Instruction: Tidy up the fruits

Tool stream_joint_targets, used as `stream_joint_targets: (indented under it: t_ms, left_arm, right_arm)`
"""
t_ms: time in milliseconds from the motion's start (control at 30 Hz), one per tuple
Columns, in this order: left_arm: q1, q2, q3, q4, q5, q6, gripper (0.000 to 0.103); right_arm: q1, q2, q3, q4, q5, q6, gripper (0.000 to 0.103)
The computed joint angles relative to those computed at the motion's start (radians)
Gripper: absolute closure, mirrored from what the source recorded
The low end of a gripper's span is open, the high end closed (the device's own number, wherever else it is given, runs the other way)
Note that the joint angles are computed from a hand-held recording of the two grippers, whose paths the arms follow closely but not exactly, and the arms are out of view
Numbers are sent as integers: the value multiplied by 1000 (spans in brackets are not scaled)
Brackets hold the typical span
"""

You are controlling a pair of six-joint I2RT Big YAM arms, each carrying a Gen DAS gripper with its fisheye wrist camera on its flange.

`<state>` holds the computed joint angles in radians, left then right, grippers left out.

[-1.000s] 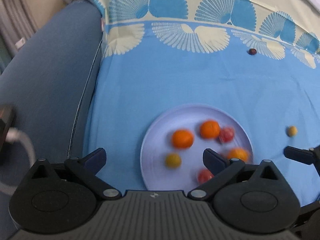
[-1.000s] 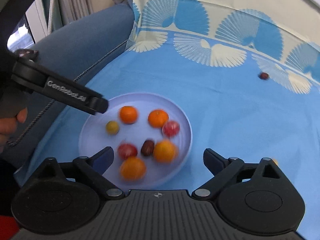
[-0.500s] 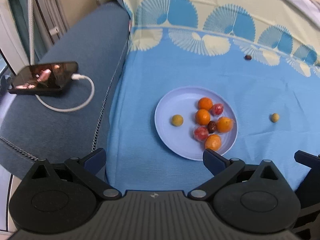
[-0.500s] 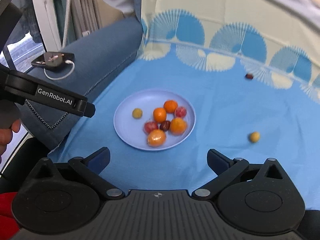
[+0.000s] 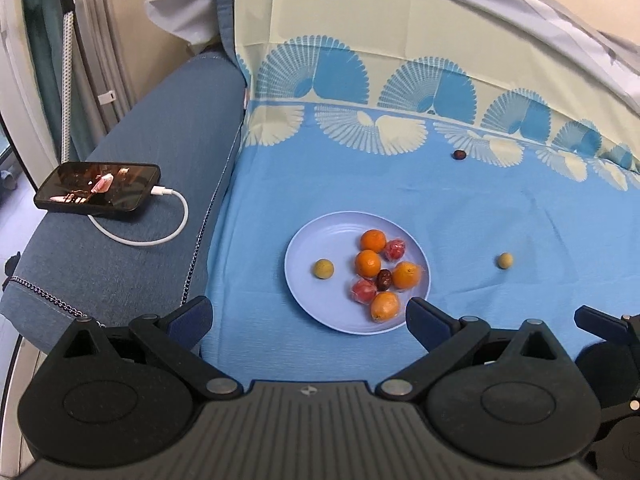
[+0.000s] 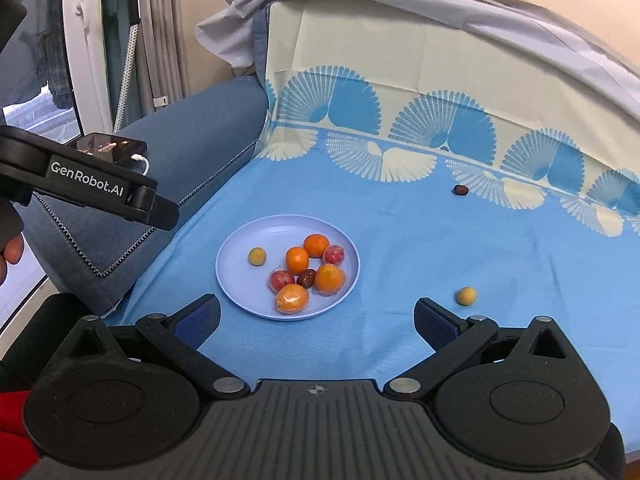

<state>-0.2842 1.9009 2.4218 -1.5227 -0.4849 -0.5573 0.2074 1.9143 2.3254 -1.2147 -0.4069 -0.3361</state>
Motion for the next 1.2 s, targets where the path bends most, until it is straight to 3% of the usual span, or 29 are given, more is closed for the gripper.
stream_joint_targets:
  t_ms: [567,1200]
  left_arm:
    - [-11,2,8,-11,-17,7,0]
    - [-4,92,143,-97,-6,15,0]
  right_arm:
    - [-3,-25,-47,43,2,26,1]
    - [-11,12,-20,28,-2,63,1]
